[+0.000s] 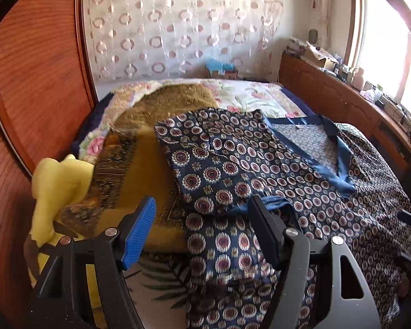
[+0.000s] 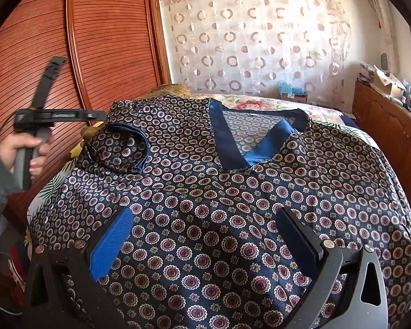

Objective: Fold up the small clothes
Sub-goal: 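Lift the held side edge and fold it over toward the shirt's center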

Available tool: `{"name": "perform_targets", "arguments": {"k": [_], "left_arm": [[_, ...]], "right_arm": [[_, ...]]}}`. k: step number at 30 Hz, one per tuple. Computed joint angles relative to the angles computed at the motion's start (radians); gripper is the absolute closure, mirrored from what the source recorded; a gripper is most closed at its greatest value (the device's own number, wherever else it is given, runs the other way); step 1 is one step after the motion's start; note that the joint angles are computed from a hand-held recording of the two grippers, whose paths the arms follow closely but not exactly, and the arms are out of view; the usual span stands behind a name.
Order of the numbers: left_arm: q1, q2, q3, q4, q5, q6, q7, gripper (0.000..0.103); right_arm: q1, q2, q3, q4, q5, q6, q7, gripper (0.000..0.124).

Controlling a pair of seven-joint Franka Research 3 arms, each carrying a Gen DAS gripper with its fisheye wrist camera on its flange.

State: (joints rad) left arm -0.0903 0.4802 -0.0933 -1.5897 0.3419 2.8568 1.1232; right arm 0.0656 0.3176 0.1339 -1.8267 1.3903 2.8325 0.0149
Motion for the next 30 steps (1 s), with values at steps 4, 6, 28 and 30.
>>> {"name": "perform_targets", "arguments": {"k": [4,6,28,30], "left_arm": [[0.003,0.061,-0.006,0.096,-0.025,-0.072,0.008,0.043],[0.02,0.079,-0.031,0.126,-0.053,-0.108,0.039,0.069],[-0.058,0.26,-0.047,0.508,-0.079,-0.14,0.184,0.042],[-0.066,0.212,-0.041,0.428,-0.071,-0.103,0.183,0.023]], "right_arm": [[-0.004,-0.003,-0.002,-0.004,0.003,0.0,-0.007,0.021],[-0.008,-0.005,-0.004,-0.007,0.007,-0.004,-0.008,0.021],[-0.019,-0.039,-0.03,-0.045,0.057,-0.023,-0.044,0.021],[-0.02,-0.045,-0.034,-0.048,0.068,-0.021,-0.055,0.021]]}}
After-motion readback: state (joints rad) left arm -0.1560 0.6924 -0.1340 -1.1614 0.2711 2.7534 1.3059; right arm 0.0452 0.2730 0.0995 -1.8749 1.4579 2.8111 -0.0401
